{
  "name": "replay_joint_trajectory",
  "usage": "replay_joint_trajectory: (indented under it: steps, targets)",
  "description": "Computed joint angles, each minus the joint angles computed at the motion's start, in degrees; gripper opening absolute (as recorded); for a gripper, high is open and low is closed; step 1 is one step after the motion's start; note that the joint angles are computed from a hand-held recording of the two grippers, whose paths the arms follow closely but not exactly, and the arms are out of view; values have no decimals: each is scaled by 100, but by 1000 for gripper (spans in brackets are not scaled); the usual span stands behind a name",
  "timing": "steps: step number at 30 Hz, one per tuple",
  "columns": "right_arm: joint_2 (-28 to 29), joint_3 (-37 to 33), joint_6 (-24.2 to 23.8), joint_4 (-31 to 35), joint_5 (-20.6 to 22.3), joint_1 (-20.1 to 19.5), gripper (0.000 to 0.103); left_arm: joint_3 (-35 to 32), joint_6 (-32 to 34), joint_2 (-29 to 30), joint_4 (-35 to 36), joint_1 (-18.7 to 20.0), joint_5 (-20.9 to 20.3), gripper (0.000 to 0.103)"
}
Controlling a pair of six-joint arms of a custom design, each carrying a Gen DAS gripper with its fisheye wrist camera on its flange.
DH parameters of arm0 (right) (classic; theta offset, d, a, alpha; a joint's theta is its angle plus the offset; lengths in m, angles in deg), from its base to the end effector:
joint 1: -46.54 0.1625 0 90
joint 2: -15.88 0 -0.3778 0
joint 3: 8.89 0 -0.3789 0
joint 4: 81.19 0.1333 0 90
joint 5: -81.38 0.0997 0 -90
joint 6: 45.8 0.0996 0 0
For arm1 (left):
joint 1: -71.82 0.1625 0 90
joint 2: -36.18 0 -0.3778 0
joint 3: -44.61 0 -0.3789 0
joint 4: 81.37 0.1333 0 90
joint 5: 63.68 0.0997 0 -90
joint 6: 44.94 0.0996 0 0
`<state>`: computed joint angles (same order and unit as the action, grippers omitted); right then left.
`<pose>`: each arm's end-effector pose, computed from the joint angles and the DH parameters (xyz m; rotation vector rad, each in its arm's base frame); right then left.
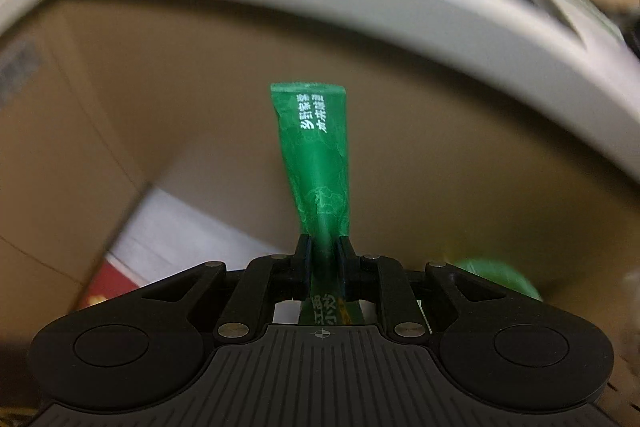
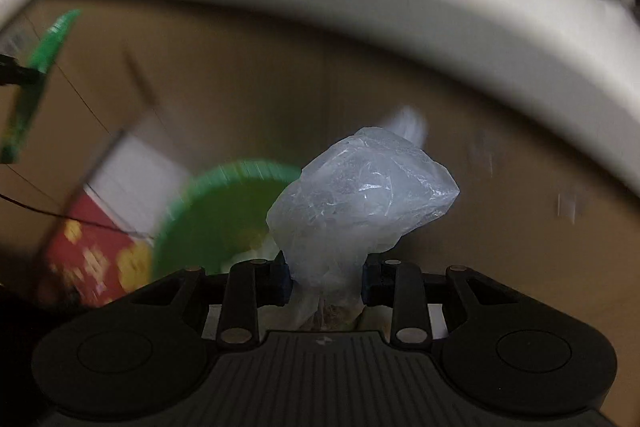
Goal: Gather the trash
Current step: 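Carry the packet and bag down into the green bin with both grippers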
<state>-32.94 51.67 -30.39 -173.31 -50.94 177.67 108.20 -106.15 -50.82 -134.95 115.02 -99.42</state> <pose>0.5141 -0.4880 0.2805 0.6111 -2.3250 0.2624 -0.1826 -0.4652 0.6112 -0.1547 2.2915 -0.7969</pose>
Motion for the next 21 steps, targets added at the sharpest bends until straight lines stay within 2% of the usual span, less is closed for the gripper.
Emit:
replay_joint_trajectory:
  steps: [3,6,8,10,13,17,18,21]
  targets:
    - [-281,405,956,728,-74,-82,30,663,907,-132,-1172,215,-1045,16]
    - [-546,714,1814,1301,58,-130,30,1107,1699,-25,-1936,418,-2176,16]
    - [-653,863,2013,1413,118,-101,30,1356,2270,151,-2355,571,-2934,16]
    - [-658,888,2107,1453,135,-47,30,1578,2598,376,-2679,676,-3378,16]
    - [-697,905,2132,1355,218,-87,30,1870,2720,794,-3236,863,-3634,16]
    - [-855,1234,1893,866,385,-237,30,2278,2824,1358,-4250,1273,-3584,17]
    - [-896,1353,1827,755,431,-283,30,2290,2805,1549,-4267,1407,-3540,17]
    - [-1110,1850,1951,671,521,-425,30,2078,2548,2172,-3511,1698,-3141,18]
